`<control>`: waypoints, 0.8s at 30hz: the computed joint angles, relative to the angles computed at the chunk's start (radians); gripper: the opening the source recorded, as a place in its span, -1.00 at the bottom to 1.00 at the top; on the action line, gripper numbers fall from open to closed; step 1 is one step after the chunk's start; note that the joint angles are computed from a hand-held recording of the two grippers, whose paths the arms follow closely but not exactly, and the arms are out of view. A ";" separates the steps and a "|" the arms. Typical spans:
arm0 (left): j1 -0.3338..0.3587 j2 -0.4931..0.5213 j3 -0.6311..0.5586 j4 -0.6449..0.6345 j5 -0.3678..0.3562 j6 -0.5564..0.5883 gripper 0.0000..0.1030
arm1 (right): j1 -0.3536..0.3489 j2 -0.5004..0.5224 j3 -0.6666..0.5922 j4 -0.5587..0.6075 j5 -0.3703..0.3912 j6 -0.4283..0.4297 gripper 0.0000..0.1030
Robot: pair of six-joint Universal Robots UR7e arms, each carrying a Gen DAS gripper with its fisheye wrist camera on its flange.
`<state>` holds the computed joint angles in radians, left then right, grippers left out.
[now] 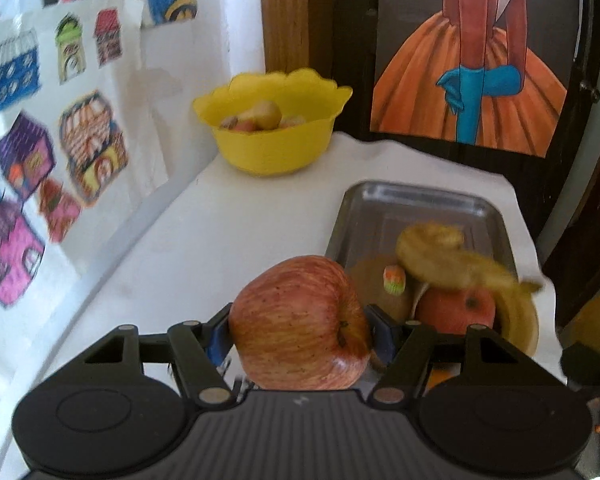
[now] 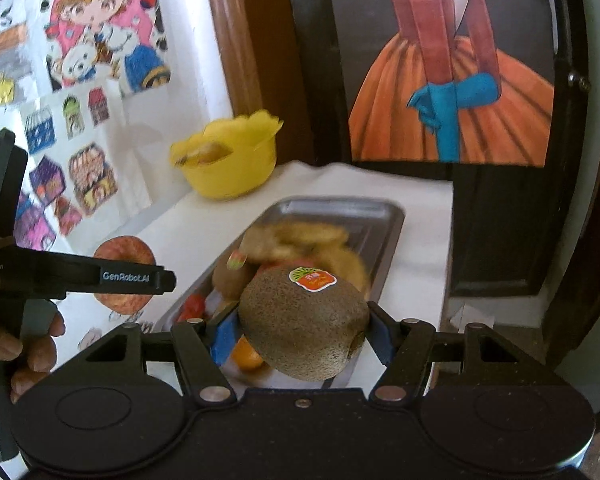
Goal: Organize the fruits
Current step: 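Carry the apple and kiwi over the steel tray with both grippers, then lower apple and kiwi into the tray and open both grippers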
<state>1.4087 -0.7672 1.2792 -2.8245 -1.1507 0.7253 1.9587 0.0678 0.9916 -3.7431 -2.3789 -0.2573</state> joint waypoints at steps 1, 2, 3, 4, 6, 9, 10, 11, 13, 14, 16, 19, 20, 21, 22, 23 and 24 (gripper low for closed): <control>-0.004 0.012 -0.019 0.005 -0.006 -0.002 0.38 | -0.006 -0.009 0.005 -0.013 0.006 -0.023 0.29; -0.006 0.025 -0.041 0.013 -0.012 0.000 0.38 | -0.012 -0.015 0.004 -0.024 0.012 -0.044 0.29; -0.008 0.035 -0.058 0.020 -0.019 0.005 0.38 | -0.019 -0.021 0.003 -0.032 0.020 -0.067 0.29; -0.009 0.051 -0.083 0.030 -0.028 0.014 0.38 | -0.028 -0.029 0.003 -0.037 0.032 -0.086 0.29; -0.011 0.079 -0.129 0.048 -0.042 0.030 0.38 | -0.046 -0.040 -0.003 -0.047 0.061 -0.122 0.29; -0.015 0.126 -0.207 0.085 -0.042 0.017 0.38 | -0.072 -0.050 -0.018 -0.039 0.105 -0.148 0.29; -0.015 0.142 -0.234 0.098 -0.041 0.008 0.38 | -0.080 -0.047 -0.033 -0.034 0.114 -0.160 0.29; -0.015 0.155 -0.256 0.109 -0.041 0.001 0.38 | -0.088 -0.045 -0.049 -0.027 0.126 -0.173 0.29; -0.017 0.190 -0.312 0.136 -0.033 -0.013 0.38 | -0.104 -0.041 -0.076 -0.015 0.150 -0.189 0.29; -0.018 0.204 -0.338 0.153 -0.029 -0.022 0.38 | -0.110 -0.040 -0.088 -0.005 0.161 -0.193 0.29; -0.019 0.235 -0.392 0.188 -0.028 -0.039 0.38 | -0.126 -0.040 -0.109 0.021 0.188 -0.196 0.29; -0.022 0.277 -0.450 0.208 -0.021 -0.035 0.38 | -0.146 -0.033 -0.148 0.060 0.218 -0.221 0.29; -0.023 0.287 -0.464 0.211 -0.018 -0.032 0.38 | -0.151 -0.029 -0.163 0.074 0.223 -0.229 0.29; -0.024 0.299 -0.479 0.218 -0.015 -0.029 0.38 | -0.156 -0.025 -0.176 0.089 0.227 -0.234 0.29; -0.025 0.311 -0.494 0.226 -0.015 -0.028 0.38 | -0.162 -0.021 -0.191 0.107 0.233 -0.236 0.29; -0.025 0.322 -0.509 0.236 -0.015 -0.031 0.38 | -0.167 -0.018 -0.199 0.118 0.238 -0.235 0.29; -0.025 0.332 -0.524 0.250 -0.013 -0.037 0.38 | -0.174 -0.015 -0.209 0.135 0.244 -0.231 0.29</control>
<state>1.3837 -0.4347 0.7553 -2.5744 -1.1632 0.6883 1.7851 0.0530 0.7824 -3.6082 -2.1348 -0.4880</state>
